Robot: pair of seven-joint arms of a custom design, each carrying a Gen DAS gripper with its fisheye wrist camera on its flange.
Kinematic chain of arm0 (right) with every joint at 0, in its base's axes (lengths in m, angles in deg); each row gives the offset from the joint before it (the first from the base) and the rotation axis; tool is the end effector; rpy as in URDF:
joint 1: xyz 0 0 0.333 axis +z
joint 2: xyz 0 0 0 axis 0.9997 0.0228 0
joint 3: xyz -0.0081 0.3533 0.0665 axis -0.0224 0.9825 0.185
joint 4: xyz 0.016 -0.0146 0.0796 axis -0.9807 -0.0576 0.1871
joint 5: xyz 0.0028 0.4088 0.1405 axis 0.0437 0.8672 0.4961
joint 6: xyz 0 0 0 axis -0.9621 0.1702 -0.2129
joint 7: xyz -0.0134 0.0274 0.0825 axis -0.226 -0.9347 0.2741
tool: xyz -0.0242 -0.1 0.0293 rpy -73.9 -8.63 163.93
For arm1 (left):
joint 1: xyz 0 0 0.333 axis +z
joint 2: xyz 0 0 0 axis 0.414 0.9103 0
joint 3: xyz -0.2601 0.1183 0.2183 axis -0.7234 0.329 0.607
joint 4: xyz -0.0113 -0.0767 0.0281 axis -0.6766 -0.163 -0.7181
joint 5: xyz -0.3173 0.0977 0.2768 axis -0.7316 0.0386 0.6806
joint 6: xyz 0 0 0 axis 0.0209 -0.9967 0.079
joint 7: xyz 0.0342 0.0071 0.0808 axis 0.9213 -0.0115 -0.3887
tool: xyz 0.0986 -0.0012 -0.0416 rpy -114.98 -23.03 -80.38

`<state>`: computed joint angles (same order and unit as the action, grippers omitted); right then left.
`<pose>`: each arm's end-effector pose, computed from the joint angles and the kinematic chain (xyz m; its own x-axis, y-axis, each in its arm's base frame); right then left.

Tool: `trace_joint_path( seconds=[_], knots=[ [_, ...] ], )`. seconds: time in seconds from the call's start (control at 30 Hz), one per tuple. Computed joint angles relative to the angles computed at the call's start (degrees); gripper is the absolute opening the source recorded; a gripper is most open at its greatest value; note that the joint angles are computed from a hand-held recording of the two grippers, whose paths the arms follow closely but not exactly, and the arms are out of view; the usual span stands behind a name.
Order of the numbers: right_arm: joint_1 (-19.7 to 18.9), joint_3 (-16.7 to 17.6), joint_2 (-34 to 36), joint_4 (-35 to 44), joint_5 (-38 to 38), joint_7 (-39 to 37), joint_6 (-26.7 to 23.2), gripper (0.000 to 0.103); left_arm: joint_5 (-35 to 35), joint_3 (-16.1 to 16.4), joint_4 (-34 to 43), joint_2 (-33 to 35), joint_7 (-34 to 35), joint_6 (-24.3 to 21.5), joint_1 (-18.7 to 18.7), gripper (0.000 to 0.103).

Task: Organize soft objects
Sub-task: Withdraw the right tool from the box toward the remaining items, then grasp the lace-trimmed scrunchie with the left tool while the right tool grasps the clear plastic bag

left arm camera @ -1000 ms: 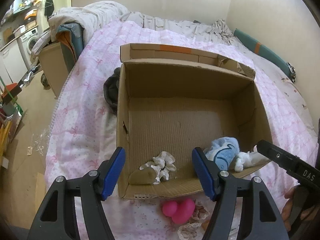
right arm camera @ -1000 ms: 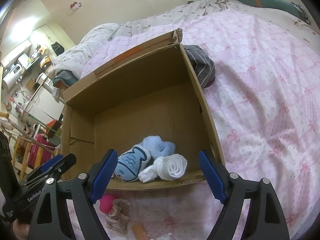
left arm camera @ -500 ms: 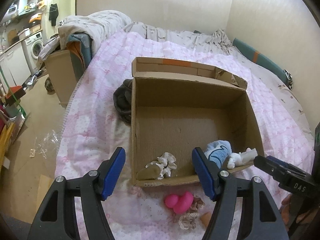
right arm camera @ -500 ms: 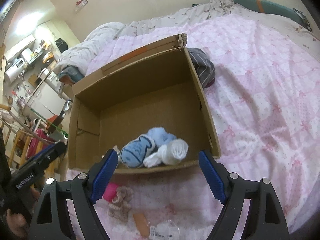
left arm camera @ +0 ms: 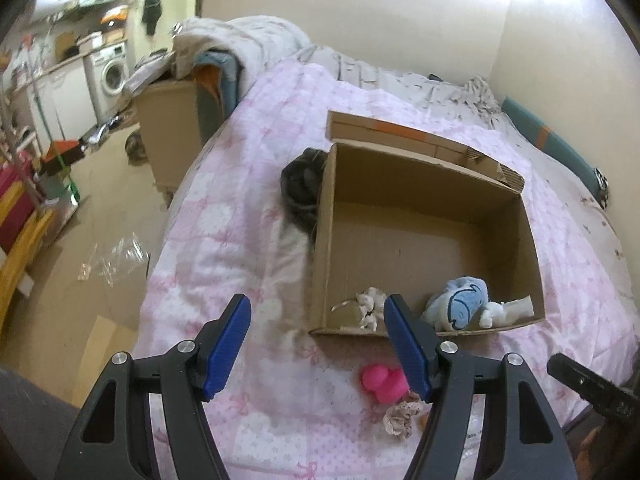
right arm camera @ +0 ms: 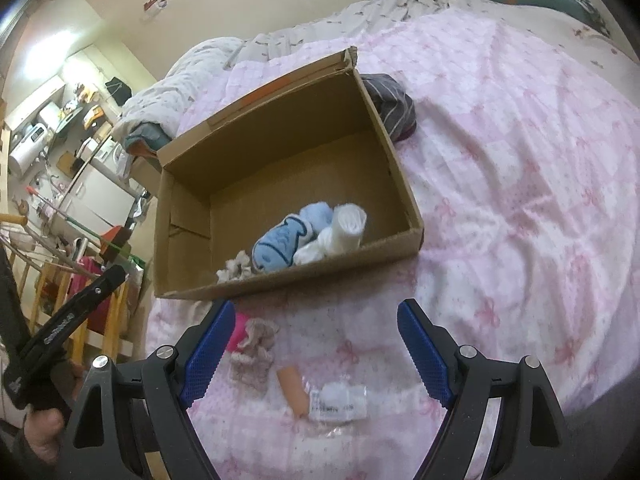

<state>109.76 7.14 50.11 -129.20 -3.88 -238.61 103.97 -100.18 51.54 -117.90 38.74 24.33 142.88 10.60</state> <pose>0.3287 0.2933 0.4887 -0.4505 -0.7903 -0.4152 -0.6126 0.6120 -0.5002 0.4814 -0.2367 0.5266 -0.3647 -0.9224 0.1271 -0.7287 0.1978 -0.6557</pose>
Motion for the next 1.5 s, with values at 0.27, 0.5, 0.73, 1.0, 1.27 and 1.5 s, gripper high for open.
trace_joint_path(
  seconds=[0.27, 0.5, 0.73, 1.0, 1.27, 1.5],
  knots=[
    [1.73, 0.66, 0.7, 1.27, 0.52, -0.49, -2.19, 0.088, -3.2, 1.08, -0.04, -0.43, 3.57, -2.18, -0.9, 0.066],
    [1.8, 0.97, 1.01, 1.98, -1.37, -1.1, -2.89, 0.088, 3.61, -1.1, 0.65, 0.32, -0.42, -4.93, 0.92, 0.066],
    [1.32, 0.39, 1.7, 1.38, -0.33, 0.7, -2.85, 0.088, -1.69, 0.94, 2.14, 2.18, 4.47, -10.36, -1.74, 0.066],
    [1.24, -1.48, 0.64, -1.95, 2.64, 3.92, -0.18, 0.088, -8.89, 0.21, 5.19, 6.05, 14.32, -23.99, -3.92, 0.066],
    [0.96, -1.2, 0.72, -2.05, 3.35, 3.34, 0.29, 0.088, -5.58, -1.85, 5.5, 8.52, 14.4, -23.39, -4.71, 0.062],
    [1.53, -0.99, 1.9, -0.54, 3.29, 1.74, -1.63, 0.088, -2.44, -2.32, 7.3, 12.15, 12.52, -26.49, -4.78, 0.02]
  ],
)
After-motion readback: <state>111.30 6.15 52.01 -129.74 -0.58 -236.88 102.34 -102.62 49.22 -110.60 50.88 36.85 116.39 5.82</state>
